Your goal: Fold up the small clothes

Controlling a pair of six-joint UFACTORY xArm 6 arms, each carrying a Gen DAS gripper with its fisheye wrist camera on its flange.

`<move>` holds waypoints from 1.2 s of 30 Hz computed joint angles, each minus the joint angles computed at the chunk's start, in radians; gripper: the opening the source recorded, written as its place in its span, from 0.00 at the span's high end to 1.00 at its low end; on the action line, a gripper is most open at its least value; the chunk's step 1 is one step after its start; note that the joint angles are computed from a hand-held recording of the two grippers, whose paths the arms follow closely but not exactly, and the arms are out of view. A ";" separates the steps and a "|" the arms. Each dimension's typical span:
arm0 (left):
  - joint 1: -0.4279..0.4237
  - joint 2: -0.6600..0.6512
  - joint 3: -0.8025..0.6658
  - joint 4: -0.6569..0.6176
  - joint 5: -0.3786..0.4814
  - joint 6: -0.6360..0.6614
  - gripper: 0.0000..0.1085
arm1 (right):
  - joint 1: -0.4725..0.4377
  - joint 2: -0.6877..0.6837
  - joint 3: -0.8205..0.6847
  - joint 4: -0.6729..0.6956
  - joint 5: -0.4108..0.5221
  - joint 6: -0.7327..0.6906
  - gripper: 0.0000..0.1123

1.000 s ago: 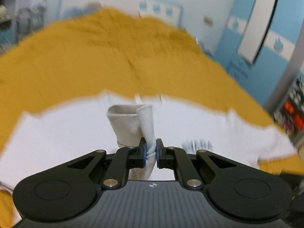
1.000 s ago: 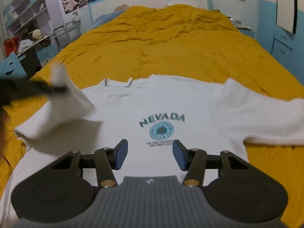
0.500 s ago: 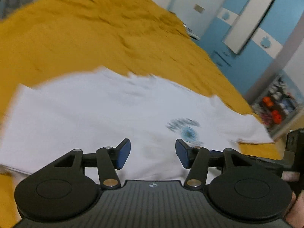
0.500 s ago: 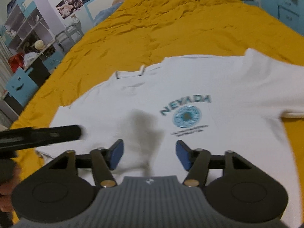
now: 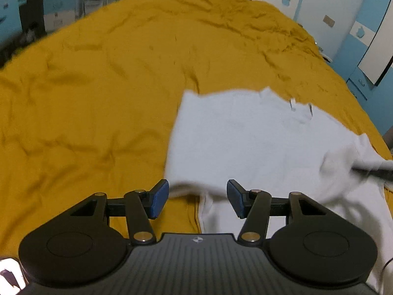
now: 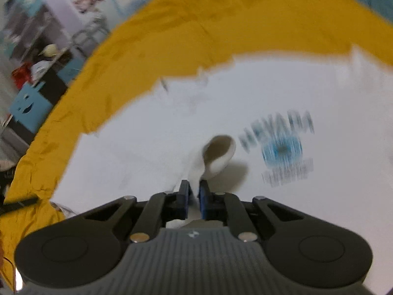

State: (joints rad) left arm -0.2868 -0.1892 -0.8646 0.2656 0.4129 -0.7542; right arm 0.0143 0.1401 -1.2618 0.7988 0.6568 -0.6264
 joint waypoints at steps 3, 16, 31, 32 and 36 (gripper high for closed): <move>-0.001 0.053 0.004 -0.023 -0.033 0.002 0.41 | 0.014 0.002 -0.089 0.024 0.016 -0.046 0.97; 0.010 0.179 -0.023 0.108 -0.139 -0.186 0.78 | -0.068 0.162 -0.535 0.080 0.062 -0.077 0.97; -0.033 0.115 -0.014 0.094 0.011 -0.184 0.82 | -0.254 0.341 -0.385 -0.138 0.110 0.102 0.99; -0.040 0.108 -0.022 0.075 0.044 -0.170 0.83 | -0.255 0.344 -0.379 -0.127 0.106 0.091 0.99; -0.050 0.070 -0.059 -0.047 0.160 -0.031 0.83 | -0.255 0.326 -0.356 -0.127 0.109 0.062 0.95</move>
State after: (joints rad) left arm -0.3364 -0.1191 -0.9237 0.2191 0.5727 -0.7850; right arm -0.2407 0.4657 -1.6183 0.6717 0.7659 -0.5647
